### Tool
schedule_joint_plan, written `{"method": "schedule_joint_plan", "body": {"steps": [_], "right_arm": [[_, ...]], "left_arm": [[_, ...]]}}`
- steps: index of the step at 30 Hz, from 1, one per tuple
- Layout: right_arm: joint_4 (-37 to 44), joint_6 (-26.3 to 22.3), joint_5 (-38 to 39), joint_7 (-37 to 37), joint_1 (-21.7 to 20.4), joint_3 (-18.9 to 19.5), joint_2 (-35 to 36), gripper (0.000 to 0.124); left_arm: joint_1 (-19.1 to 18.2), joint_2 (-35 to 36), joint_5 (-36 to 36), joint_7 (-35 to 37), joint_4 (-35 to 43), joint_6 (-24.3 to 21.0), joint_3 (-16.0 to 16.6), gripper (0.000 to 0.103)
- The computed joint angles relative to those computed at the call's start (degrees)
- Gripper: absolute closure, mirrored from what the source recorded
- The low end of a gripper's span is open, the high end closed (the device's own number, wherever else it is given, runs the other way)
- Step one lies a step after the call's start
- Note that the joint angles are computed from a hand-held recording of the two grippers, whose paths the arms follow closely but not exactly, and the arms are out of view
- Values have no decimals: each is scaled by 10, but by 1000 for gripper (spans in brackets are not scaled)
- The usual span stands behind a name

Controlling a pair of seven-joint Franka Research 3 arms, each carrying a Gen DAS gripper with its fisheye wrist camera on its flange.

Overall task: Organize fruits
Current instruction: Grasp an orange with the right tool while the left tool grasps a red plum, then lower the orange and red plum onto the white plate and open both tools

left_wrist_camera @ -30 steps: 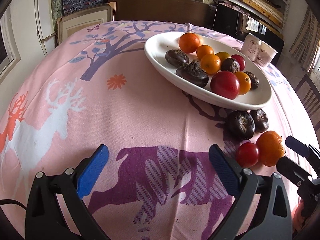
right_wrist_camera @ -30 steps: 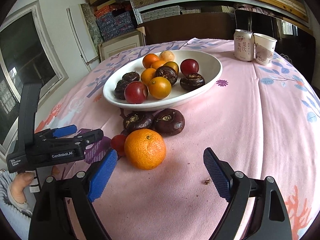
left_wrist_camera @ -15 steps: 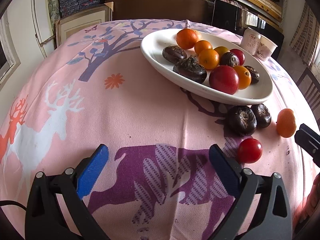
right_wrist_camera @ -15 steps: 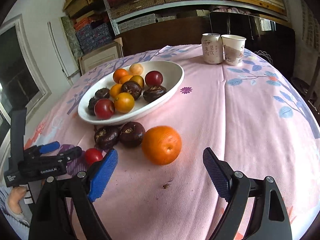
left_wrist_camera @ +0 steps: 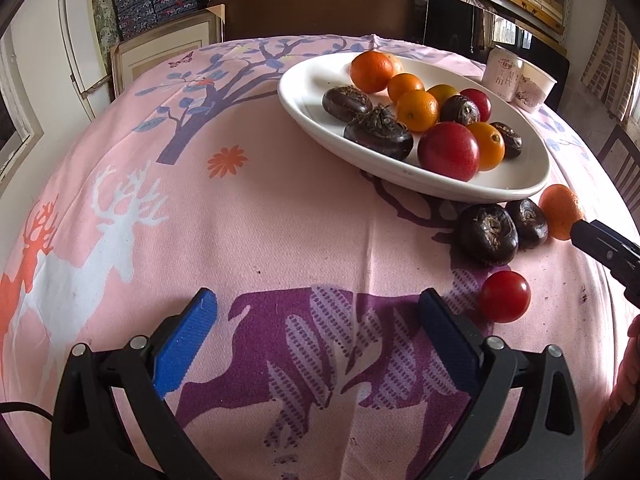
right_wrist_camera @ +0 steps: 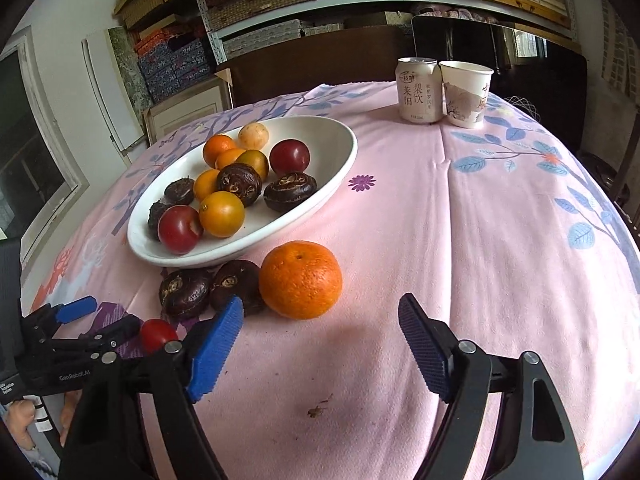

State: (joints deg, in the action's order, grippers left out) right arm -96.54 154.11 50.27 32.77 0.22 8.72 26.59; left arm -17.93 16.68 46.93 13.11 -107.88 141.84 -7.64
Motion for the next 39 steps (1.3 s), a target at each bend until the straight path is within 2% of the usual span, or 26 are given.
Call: {"method": "schedule_joint_plan", "body": {"steps": [4,6,11,13,15,16,18,20,22,23,24,26,30,33,34,35,36,39], "right_arm": [[25,-24,-8,13,0,-1,17,64],[45,-51,-18,32,-1,-4,30,76],[49,-78,-2,30,-15,4,30,78],[34,-78,25,12,-27,10,16,78],[17,-54,43,-5,-25,6,3,78],[14,-43,43,-1,-21,1,1,78],[22,-48,23,29,-12,-12,9,78],[31,-62,8,49,-10,-16,16,78],[31,-62,8,49,-13,-13,16,77],[31,-60,10,47,-15,-11,16,77],[30,-58,11,46,-15,-10,15,77],[29,-59,8,49,-15,-11,15,77],[31,-63,-5,59,-12,-13,18,77],[31,-64,-6,56,-14,-10,18,77],[30,-63,-5,54,-14,-9,17,77],[31,-63,-5,53,-14,-9,18,77],[30,-62,-5,51,-14,-9,17,77],[29,-63,-2,49,-16,-8,16,77]], "left_arm": [[0,0,0,0,1,0,0,5],[0,0,0,0,0,0,0,5],[0,-1,1,2,-2,7,0,5],[-1,-9,21,-5,-14,41,1,5],[-13,-12,74,-20,-14,71,5,5],[-24,-9,105,-25,-7,67,7,5],[-48,6,152,-23,22,21,6,5],[-54,23,151,6,45,0,-2,5],[-45,34,119,42,56,13,-8,22],[-36,36,97,59,54,36,-11,33],[-27,36,77,70,49,65,-12,37],[-20,41,45,91,47,93,-11,44],[-21,50,2,122,47,124,-8,44],[-29,59,-19,138,57,126,-1,45],[-31,60,-23,141,58,126,1,48],[-35,59,-21,137,57,128,6,57],[-32,57,-25,136,51,142,7,71],[-24,51,-42,137,36,179,10,72]]}}
